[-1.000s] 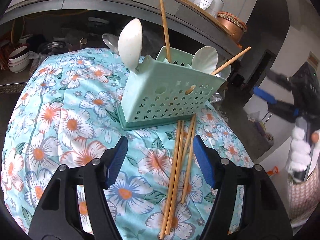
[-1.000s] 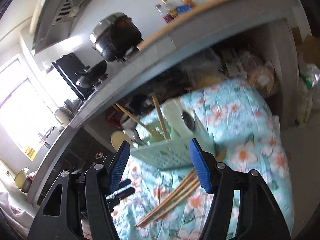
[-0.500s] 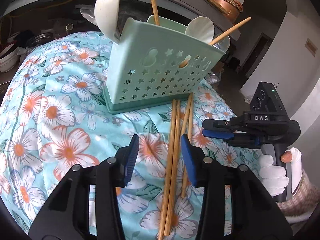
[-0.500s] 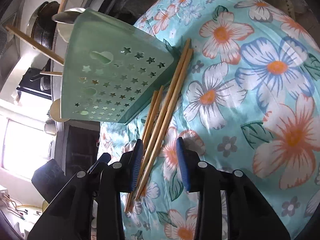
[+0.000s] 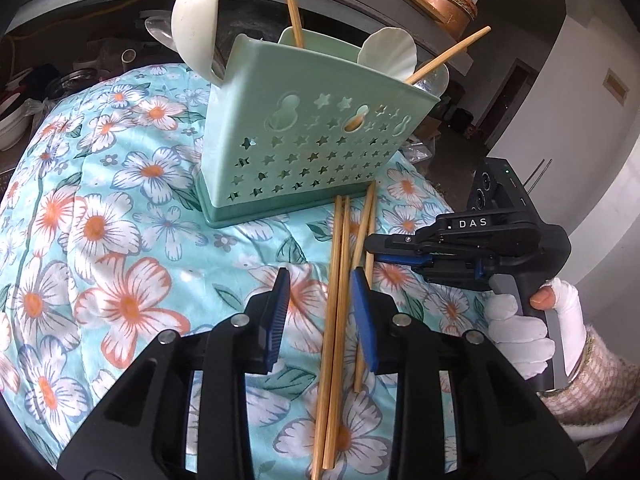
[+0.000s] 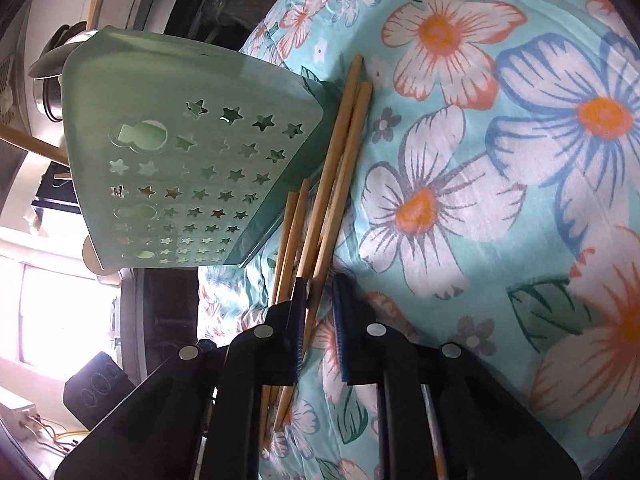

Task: Organize utensils
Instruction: 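Move both grippers down to the remaining chopsticks beside the holder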

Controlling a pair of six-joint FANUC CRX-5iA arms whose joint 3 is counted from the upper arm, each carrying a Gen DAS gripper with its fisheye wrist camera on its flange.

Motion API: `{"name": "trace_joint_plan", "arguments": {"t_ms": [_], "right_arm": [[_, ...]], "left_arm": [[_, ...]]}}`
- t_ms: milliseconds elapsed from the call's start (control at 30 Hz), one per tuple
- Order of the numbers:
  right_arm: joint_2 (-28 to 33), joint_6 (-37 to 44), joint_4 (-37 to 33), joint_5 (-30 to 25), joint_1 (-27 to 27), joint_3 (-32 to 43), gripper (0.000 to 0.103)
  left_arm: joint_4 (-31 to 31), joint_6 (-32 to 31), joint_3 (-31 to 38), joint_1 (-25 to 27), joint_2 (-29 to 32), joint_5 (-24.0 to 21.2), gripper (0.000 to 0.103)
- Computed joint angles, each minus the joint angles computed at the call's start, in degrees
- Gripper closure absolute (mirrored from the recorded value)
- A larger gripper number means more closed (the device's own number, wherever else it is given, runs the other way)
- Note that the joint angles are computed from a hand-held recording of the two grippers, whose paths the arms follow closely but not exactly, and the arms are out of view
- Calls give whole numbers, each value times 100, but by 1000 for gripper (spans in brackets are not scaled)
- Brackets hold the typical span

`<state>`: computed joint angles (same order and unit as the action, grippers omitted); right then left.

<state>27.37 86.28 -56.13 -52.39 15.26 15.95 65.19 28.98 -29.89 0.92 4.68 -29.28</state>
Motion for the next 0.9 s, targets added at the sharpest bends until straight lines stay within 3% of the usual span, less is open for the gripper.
{"name": "trace_joint_plan", "arguments": {"t_ms": [367,900], "right_arm": [[-137,7,-6,107,-18,-178,94],[-943,88,179,345,-307,-1204,95]], "left_arm": [[-301,182,83,8,-61,-12,73],[-853,624,241,-193,-82,25,73]]}}
